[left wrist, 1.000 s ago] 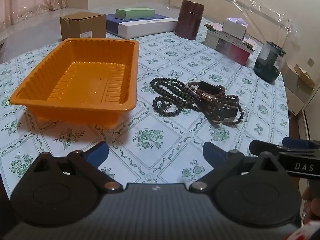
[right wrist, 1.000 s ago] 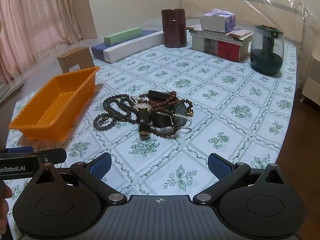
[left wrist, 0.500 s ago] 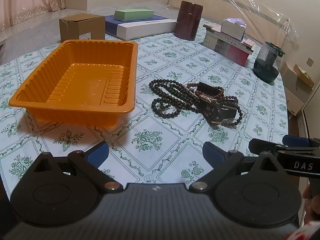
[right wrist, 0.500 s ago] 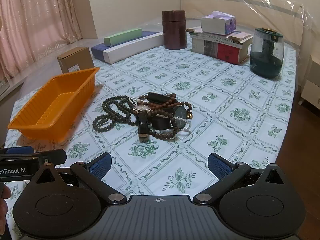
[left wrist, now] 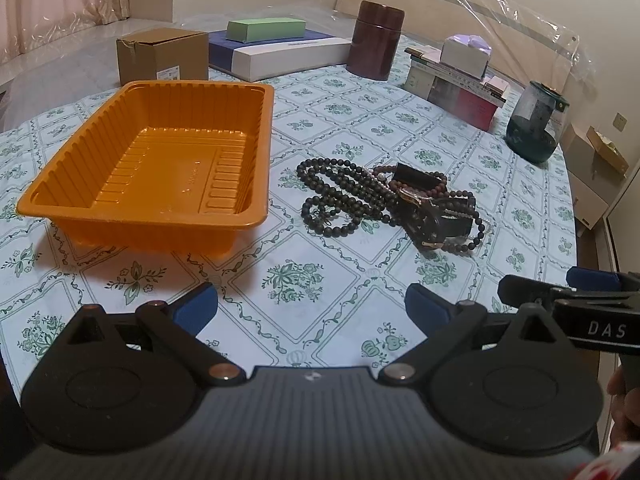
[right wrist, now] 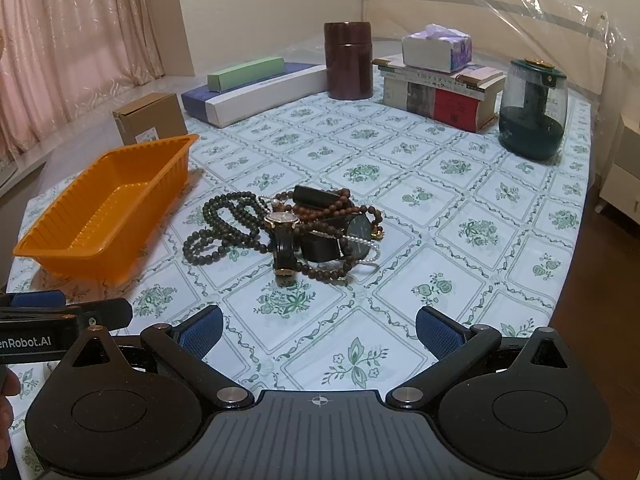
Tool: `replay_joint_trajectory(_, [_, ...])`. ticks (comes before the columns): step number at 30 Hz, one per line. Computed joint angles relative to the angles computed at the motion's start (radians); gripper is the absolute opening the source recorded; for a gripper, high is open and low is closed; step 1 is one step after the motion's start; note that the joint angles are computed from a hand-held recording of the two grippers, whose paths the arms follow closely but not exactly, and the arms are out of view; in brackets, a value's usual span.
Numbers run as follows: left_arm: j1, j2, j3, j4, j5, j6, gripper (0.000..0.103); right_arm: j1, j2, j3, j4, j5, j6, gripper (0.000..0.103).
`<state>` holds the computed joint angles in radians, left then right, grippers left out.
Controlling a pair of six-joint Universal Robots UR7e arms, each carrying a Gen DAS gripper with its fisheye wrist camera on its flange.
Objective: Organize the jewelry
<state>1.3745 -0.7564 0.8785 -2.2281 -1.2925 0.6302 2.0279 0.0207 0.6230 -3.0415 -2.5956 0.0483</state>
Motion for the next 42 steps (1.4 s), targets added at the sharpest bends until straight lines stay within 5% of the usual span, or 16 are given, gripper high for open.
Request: replay_joint_trajectory(42, [0.001,-0.004,0.017,-0.009,0.002,0.001,0.099,0.000,0.003,-0.003,0.000,-0.002,0.001,0.102])
